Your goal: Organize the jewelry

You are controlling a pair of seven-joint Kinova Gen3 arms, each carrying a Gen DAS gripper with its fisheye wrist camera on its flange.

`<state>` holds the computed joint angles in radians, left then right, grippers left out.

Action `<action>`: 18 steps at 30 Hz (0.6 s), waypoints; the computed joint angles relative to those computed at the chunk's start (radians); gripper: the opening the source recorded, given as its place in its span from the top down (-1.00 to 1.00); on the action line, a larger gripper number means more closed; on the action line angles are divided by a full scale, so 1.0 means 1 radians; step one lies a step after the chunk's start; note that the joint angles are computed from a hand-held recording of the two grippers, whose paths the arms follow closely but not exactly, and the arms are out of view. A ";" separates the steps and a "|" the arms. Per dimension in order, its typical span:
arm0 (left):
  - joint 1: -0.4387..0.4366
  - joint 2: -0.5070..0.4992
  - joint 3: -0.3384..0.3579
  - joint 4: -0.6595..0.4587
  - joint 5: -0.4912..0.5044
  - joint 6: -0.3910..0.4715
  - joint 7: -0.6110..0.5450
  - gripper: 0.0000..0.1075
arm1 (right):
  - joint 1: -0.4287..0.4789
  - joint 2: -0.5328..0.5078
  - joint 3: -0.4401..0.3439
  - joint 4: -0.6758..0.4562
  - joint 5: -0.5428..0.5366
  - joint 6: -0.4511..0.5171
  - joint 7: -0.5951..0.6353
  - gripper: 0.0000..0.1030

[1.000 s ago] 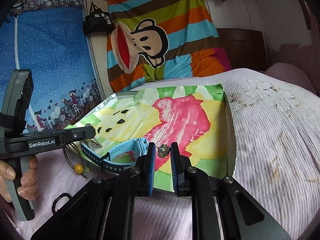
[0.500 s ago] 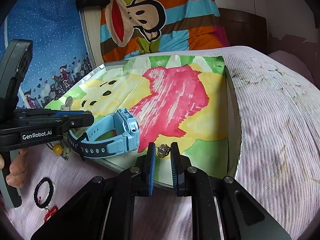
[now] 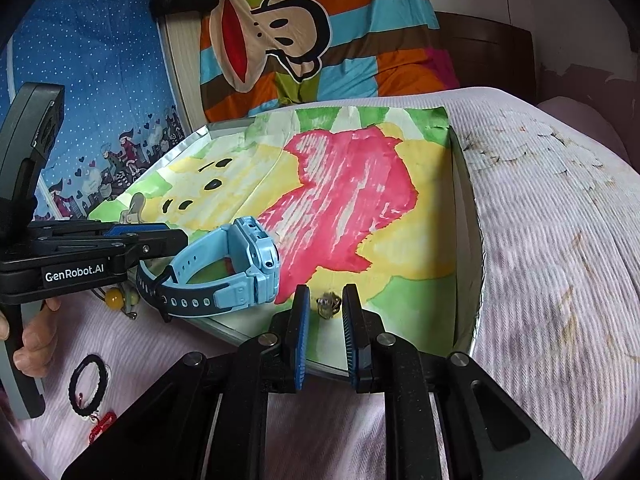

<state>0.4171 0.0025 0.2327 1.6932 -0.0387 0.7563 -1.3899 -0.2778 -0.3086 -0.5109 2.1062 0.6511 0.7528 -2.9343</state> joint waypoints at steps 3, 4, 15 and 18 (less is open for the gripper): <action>-0.015 -0.044 -0.016 0.062 0.066 -0.077 -0.041 0.11 | 0.011 -0.015 -0.011 0.016 0.016 -0.017 -0.032 0.48; -0.019 -0.064 -0.020 0.088 0.084 -0.111 -0.051 -0.03 | 0.018 -0.021 -0.020 0.021 0.022 -0.019 -0.046 0.41; -0.044 -0.263 -0.067 0.325 0.237 -0.375 -0.118 -0.47 | 0.235 -0.223 -0.239 0.125 0.121 -0.091 -0.303 -0.16; -0.063 -0.310 -0.056 0.369 0.237 -0.407 -0.093 -0.70 | 0.305 -0.303 -0.300 0.145 0.116 -0.124 -0.319 -0.38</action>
<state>0.3542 -0.3076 0.1765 2.0624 0.1981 0.3491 -1.4826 0.0276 -0.6119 -0.8106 2.2510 0.7669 0.6287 -3.2537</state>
